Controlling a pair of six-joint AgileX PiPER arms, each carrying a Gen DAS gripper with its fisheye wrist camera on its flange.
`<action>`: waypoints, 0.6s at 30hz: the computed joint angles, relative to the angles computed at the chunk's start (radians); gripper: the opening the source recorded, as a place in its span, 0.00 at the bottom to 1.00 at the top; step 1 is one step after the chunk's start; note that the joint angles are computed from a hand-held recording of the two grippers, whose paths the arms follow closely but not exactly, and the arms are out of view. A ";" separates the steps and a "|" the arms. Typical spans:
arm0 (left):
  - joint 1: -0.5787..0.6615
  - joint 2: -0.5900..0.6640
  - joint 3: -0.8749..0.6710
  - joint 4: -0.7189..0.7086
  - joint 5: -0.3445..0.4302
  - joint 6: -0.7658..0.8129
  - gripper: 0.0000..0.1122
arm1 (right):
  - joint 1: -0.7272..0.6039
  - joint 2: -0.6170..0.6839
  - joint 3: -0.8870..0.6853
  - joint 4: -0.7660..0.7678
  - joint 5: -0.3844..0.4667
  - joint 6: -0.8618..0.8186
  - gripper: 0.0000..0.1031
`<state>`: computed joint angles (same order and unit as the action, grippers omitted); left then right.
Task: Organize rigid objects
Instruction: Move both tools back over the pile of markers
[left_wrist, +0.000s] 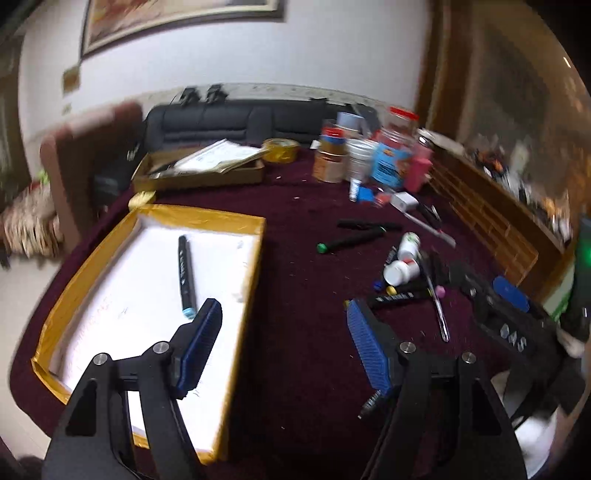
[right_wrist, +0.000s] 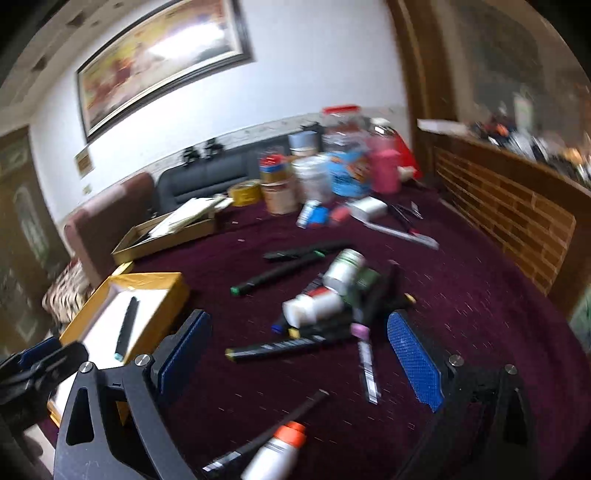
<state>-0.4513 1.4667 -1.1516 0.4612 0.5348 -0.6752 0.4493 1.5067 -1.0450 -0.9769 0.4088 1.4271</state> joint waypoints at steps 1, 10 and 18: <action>-0.045 -0.003 0.000 0.083 0.024 -0.069 0.62 | -0.020 -0.013 0.020 -0.003 -0.007 0.015 0.91; -0.149 0.065 -0.061 0.105 0.127 -0.088 0.63 | -0.158 -0.120 0.149 0.096 -0.111 -0.070 0.91; -0.138 0.099 -0.071 0.065 0.133 -0.037 0.63 | -0.261 -0.089 0.152 0.332 -0.173 -0.279 0.91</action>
